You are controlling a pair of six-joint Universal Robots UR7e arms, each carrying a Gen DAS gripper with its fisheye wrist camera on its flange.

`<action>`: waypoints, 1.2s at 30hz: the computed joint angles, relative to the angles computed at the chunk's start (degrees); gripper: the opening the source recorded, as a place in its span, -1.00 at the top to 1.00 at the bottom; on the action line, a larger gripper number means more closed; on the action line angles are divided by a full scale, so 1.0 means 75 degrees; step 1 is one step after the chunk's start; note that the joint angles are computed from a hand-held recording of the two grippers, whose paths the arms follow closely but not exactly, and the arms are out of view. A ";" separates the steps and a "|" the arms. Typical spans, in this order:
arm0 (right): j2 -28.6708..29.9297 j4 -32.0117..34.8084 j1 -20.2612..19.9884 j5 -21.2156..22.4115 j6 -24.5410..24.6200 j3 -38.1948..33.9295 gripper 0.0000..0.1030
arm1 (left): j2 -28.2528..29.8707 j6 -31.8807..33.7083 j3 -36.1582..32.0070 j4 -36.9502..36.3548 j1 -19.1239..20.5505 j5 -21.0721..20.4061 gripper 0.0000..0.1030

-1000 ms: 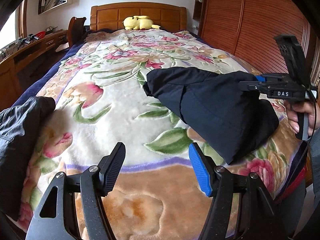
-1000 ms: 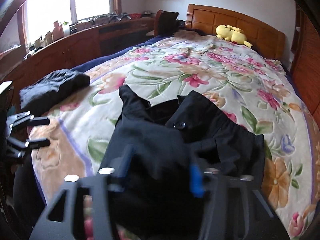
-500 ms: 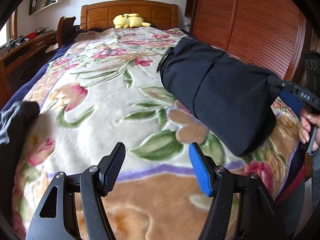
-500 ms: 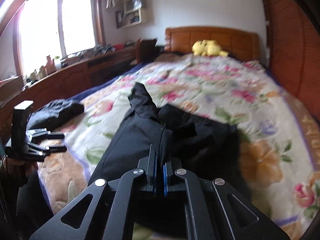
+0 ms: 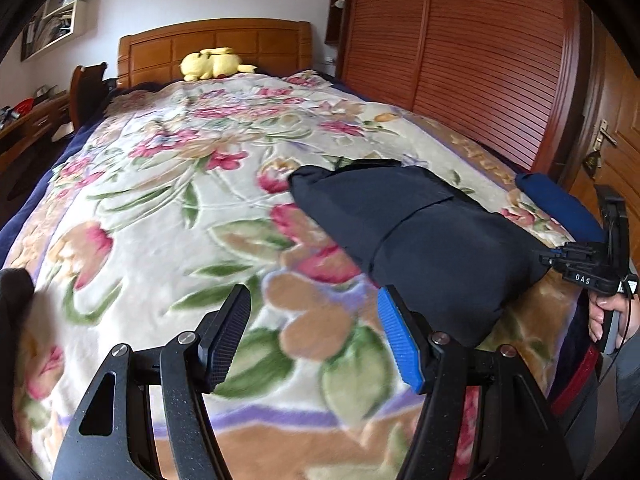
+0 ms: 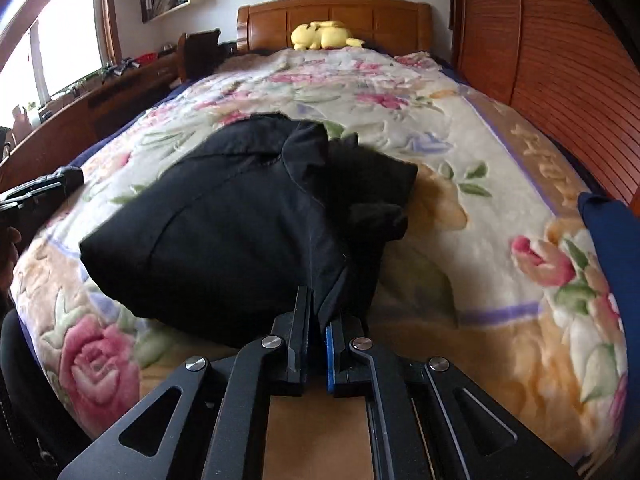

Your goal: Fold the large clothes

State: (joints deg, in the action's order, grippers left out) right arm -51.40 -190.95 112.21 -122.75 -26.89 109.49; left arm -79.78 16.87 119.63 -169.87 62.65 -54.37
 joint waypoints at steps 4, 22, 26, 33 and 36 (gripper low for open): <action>0.0043 -0.0415 0.0300 -0.0293 -0.0177 -0.0091 0.31 | 0.0024 -0.0014 0.0083 0.0018 -0.0055 0.0023 -0.30; 0.1232 0.0482 0.0923 0.0973 -0.0307 -0.1008 -0.07 | -0.0493 -0.0377 0.0484 0.0129 0.0145 0.0309 -0.30; 0.1402 0.1166 0.0540 0.0949 0.0094 -0.0974 -0.06 | -0.0474 -0.0359 0.0440 0.0116 0.0204 0.0265 -0.30; 0.1339 0.0937 0.0487 0.1145 0.0049 -0.0873 -0.06 | -0.0144 -0.0229 0.0112 0.0079 0.0272 0.0115 -0.31; 0.1105 0.0545 0.0484 0.1095 -0.0001 -0.0666 -0.07 | 0.0178 -0.0017 -0.0185 0.0081 0.0243 0.0125 -0.32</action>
